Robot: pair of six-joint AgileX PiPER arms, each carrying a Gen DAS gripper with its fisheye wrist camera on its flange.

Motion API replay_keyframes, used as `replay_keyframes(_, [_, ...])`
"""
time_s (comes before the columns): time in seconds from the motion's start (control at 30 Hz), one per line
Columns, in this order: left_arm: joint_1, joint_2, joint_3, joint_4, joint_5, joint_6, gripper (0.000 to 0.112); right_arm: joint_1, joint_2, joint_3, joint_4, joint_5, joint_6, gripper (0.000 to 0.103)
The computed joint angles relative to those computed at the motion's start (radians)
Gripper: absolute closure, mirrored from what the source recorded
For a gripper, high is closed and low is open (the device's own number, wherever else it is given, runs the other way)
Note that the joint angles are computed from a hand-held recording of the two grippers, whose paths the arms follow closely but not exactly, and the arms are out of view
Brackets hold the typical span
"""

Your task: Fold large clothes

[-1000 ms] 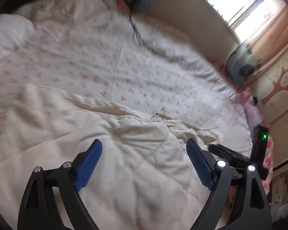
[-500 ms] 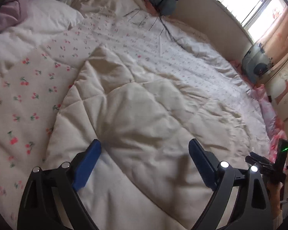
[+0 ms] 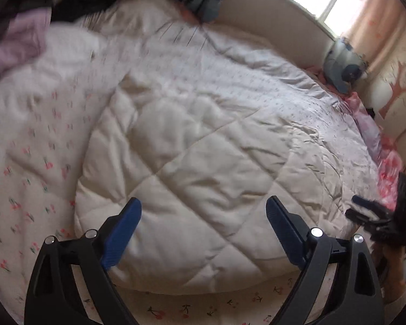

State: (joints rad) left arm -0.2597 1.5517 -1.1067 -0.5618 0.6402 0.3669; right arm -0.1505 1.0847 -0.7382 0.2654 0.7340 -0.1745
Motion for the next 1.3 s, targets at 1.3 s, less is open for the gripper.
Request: replay_keyframes(1.3, [-0.282,0.120,0.025,0.447,-0.296,-0.361,0.017,-0.057,0.392,-0.197,-0.049,-0.173,0.011,0.006])
